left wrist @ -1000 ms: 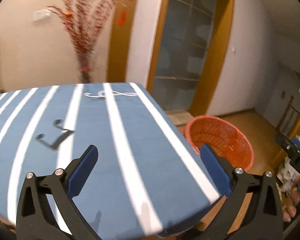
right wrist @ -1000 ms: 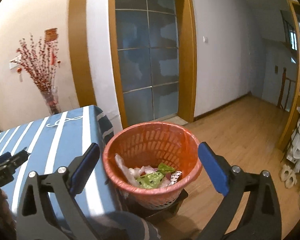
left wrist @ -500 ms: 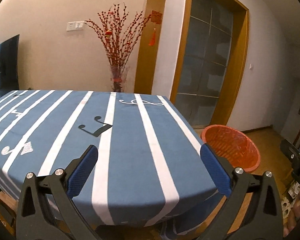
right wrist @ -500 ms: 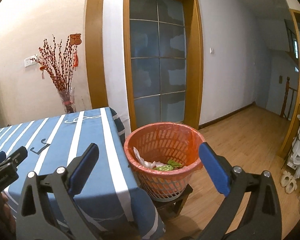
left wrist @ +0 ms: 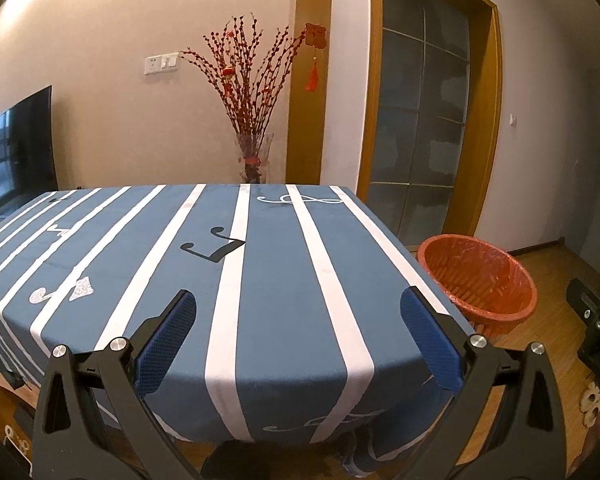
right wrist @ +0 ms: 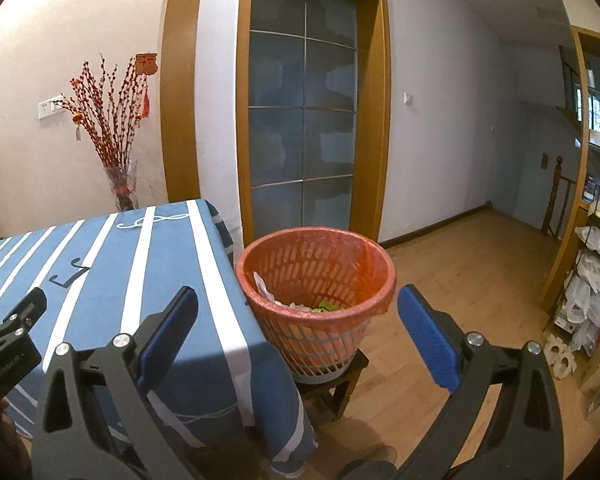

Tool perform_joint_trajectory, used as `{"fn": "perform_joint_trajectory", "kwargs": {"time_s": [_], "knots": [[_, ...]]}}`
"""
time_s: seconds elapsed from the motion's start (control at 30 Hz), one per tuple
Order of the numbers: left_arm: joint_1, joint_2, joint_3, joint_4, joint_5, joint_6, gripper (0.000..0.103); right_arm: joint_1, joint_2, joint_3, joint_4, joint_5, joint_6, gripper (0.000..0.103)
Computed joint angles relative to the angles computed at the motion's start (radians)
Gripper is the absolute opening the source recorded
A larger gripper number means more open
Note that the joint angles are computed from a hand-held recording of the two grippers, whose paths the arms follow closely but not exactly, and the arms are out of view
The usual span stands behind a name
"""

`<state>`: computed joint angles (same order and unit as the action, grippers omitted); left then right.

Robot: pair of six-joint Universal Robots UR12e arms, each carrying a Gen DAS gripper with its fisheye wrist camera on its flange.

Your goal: Collect trash

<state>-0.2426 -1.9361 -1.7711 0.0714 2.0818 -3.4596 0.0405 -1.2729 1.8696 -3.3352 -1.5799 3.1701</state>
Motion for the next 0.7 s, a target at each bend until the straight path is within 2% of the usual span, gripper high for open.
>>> {"fn": "perform_joint_trajectory", "kwargs": {"time_s": [0.2,0.7], "knots": [[-0.003,0.0,-0.004,-0.013,0.004,-0.018,0.1,0.007,0.001,0.003,0.02,-0.033,-0.002,0.098],[-0.014,0.0,-0.004,-0.046,0.003,-0.038,0.1,0.007,-0.001,0.022,0.042,-0.035,-0.008,0.098]]}}
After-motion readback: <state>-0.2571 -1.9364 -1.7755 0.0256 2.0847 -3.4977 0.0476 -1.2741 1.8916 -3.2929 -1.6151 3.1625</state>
